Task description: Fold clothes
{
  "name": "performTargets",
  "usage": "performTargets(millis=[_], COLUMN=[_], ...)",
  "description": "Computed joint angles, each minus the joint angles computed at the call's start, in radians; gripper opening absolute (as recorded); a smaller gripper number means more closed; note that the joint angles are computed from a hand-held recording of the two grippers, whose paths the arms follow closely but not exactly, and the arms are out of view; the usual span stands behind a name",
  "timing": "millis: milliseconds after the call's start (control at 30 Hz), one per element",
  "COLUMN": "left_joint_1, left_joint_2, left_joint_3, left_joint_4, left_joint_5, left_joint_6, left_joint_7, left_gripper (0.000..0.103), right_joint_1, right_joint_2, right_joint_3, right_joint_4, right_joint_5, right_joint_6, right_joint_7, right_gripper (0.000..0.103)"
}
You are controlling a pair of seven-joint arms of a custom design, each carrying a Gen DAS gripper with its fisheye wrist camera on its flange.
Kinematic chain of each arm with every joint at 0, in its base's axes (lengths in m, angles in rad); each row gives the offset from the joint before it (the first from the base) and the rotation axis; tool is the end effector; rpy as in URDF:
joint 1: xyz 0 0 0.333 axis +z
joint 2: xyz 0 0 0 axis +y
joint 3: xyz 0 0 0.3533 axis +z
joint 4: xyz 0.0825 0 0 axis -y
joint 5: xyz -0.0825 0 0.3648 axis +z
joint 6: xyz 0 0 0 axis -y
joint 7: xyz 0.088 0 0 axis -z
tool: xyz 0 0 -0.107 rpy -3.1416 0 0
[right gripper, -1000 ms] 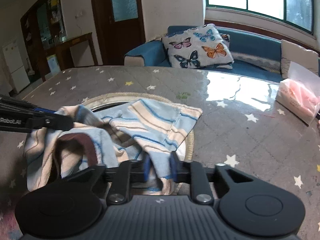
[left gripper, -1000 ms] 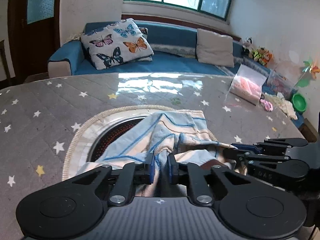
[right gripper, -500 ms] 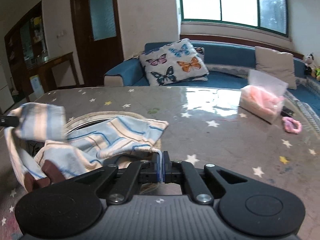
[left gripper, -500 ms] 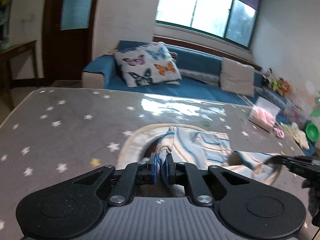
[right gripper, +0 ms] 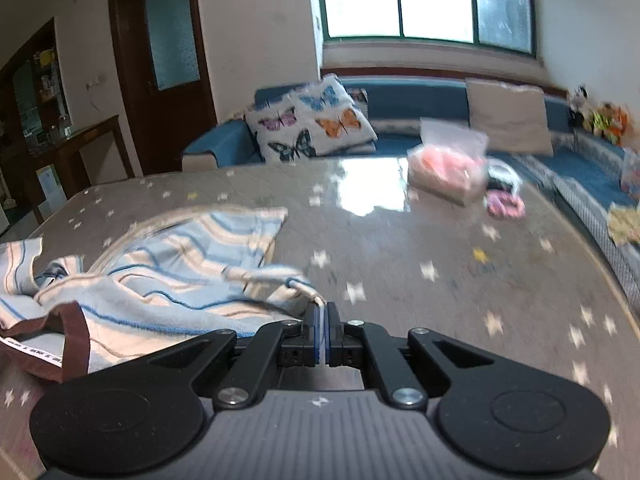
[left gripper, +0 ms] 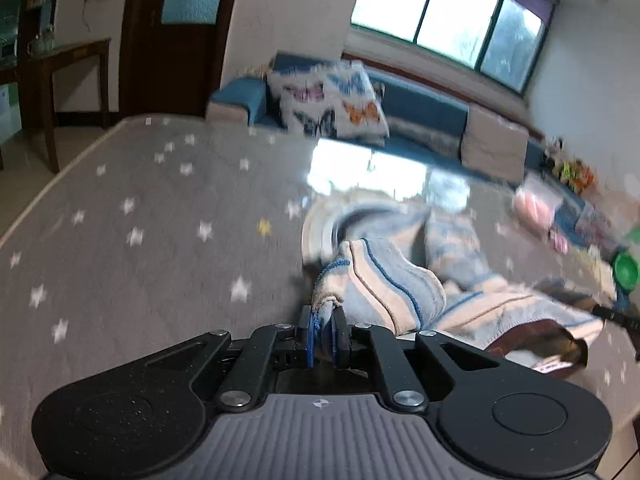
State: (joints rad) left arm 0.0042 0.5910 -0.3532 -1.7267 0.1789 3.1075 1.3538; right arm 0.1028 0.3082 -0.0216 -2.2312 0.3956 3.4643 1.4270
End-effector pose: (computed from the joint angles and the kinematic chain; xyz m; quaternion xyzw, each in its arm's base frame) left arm 0.6931 -0.2108 0.4020 -0.5900 0.6982 -0.3726 0.1602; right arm 0.5930 0.0039 0.3918 -0.5663 0.6977 -0.3024 0.3180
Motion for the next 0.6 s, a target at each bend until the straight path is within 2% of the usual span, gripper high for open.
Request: performTargets(millis=[67,200,267,300,367,400,433,467,600], left_joint_1=[0.014,-0.025,-0.050,-0.064,-0.108,-0.153,-0.201,-0.222,-0.229], left_joint_2=[-0.020,-0.050,-0.055,-0.058,-0.066,-0.069,-0.076,-0.077,-0.057], left_joint_3=[-0.014,0.039,0.072,0.090,0.146,0.201,0.261,0.289,0.295], left_joint_4=[-0.042,-0.095,-0.101,-0.099,-0.103,-0.103,-0.113,-0.114,-0.076], left_joint_5=[0.010,0.021,0.032,0.039,0.064,0.087,0.113,0.133,0.167], left_joint_6=[-0.029,-0.060,-0.064,-0.062,-0.034,-0.016,0.015,0.033,0.036], left_joint_7=[0.025,0.022,0.016,0.011,-0.015,-0.048,-0.084,-0.102,-0.131], left_gripper=[0.009,0.013,0.014,0.020,0.036,0.051,0.055,0.055,0.060], right_joint_1=[0.050,0.199,0.239,0.246,0.231,0.213,0.192,0.175,0.109], right_joint_2=[-0.031,-0.064,-0.068,-0.064,-0.056,-0.049,-0.040,-0.031,0.017], right_joint_3=[-0.041,-0.175,-0.212,-0.221,-0.206,-0.188,-0.169,-0.152,-0.091], right_joint_4=[-0.047,-0.096,-0.109,-0.106,-0.097,-0.088,-0.078,-0.066,-0.001], right_joint_5=[0.047,0.179,0.214,0.224,0.222,0.212,0.199,0.185,0.121], right_joint_6=[-0.009,-0.071,-0.077,-0.082,-0.080,-0.078,-0.076,-0.075,-0.101], right_joint_7=[-0.018,-0.099,-0.124,-0.133,-0.136,-0.135,-0.132,-0.131,-0.120], right_gripper=[0.002,0.004,0.007,0.007,0.007,0.008,0.010,0.011,0.020])
